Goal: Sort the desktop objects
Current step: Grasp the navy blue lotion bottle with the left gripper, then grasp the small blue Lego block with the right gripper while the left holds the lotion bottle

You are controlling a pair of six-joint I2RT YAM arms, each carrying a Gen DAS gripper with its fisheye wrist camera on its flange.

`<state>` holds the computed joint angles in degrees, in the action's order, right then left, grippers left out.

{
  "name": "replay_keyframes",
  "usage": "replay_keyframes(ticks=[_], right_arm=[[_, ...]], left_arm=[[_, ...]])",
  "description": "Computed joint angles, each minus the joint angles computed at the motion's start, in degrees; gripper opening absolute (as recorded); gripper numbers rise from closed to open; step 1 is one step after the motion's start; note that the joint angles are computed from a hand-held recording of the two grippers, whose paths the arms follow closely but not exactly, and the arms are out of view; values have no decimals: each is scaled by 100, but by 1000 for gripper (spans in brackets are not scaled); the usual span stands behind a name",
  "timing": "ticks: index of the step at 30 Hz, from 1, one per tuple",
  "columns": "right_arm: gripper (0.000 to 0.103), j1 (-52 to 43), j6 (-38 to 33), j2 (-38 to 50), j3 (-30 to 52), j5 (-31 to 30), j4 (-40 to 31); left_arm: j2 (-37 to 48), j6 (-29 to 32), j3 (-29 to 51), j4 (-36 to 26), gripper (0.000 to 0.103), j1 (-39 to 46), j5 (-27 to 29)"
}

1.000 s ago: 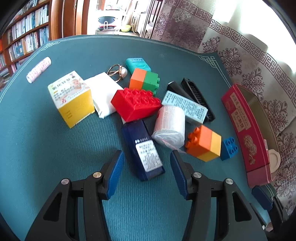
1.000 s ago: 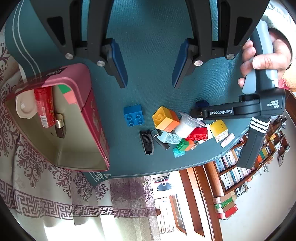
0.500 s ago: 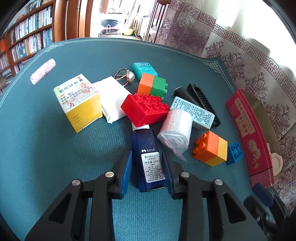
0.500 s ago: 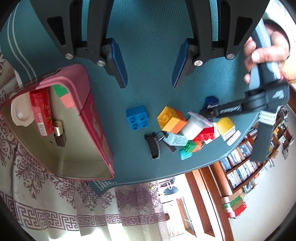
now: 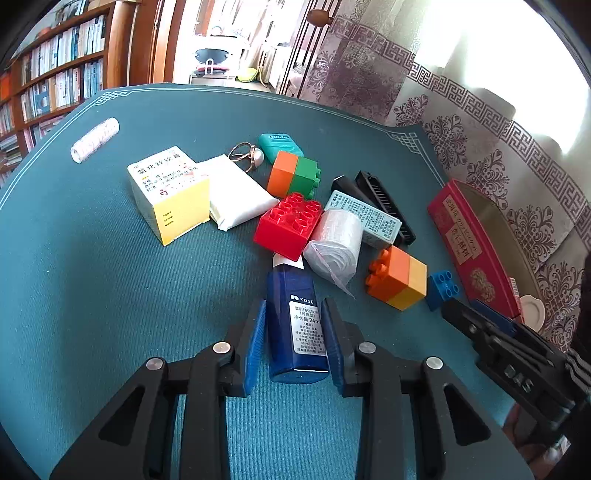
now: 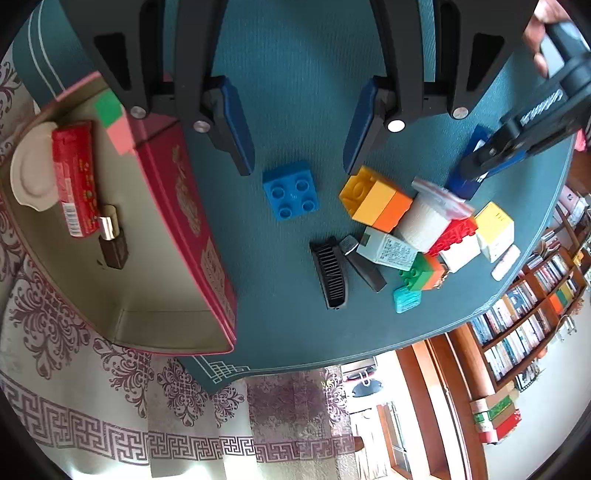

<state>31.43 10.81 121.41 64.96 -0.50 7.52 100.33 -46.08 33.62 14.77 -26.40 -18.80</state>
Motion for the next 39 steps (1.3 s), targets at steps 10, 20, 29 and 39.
replay_keyframes(ticks=[10, 20, 29, 39], right_arm=[[54, -3, -65, 593, 985, -55, -805], [37, 3, -350, 625, 1040, -328, -857], [37, 85, -365, 351, 574, -457, -460], [37, 130, -179, -52, -167, -468, 16]], left_arm=[[-12, -86, -90, 130, 32, -26, -15], [-273, -115, -348, 383, 31, -155, -289], [-405, -12, -455, 557, 29, -208, -303], [50, 173, -57, 261, 36, -181, 342]])
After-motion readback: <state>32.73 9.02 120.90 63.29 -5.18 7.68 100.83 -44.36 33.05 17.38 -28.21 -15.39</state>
